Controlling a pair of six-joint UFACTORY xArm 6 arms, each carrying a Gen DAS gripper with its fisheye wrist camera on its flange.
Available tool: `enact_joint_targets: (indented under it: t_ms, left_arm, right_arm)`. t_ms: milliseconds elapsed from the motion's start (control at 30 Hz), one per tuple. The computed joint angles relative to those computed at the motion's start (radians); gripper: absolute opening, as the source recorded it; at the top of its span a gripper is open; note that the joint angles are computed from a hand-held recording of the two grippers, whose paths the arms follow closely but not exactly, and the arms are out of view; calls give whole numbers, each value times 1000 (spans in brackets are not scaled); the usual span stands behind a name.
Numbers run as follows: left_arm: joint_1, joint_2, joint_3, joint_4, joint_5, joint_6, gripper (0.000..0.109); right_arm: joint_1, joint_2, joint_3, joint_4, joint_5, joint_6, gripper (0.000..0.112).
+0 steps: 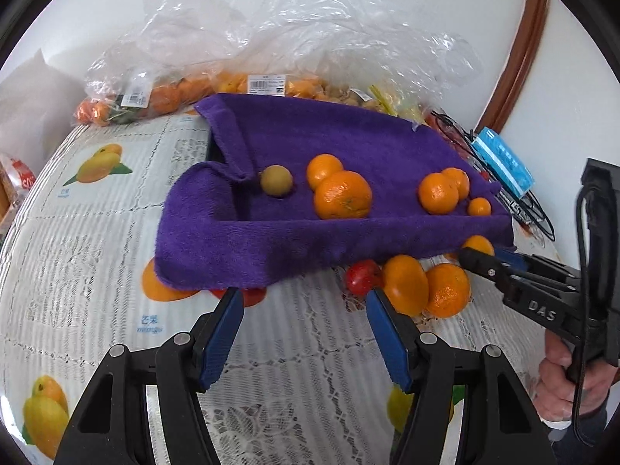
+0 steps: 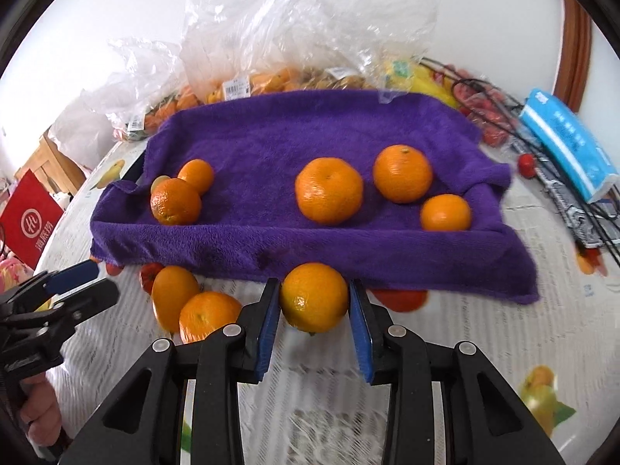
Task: Organize fruits
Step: 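Grasp a mandarin on the table with the right tool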
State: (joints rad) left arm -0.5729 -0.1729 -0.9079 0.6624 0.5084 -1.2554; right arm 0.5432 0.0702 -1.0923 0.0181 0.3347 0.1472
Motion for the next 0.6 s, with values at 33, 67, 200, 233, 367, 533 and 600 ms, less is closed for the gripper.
enact_joint_targets:
  t_ms: [33,67,200,233,367,533,600]
  left_arm:
    - [-1,6,-4,-2,-6,2,61]
    - [-2,11,-7,-4,-14,5,60]
    - [-17,40,-41,26,16,5,60]
    - [-18,46,-46,26,21,9,60]
    - [-22,76,-76,12,36,28,58]
    - [-38,110,-112,33,80,26,52]
    - [-45,125,-131,37,102,30,51]
  right_arm:
    - [-6,-15,20,-5,-10,2,35]
    - [-14,-33,43,-13,-18,5,35]
    - [-40,-80,113,-66,-51,43,35]
    - [-46,-90,127,-87,-54,60,35]
    - [-52,-109,160,-50,-66,19,35]
    - [-49,-114,187,-96,-106,42,35]
    - [-47,-116,190,-96,-108,40,35]
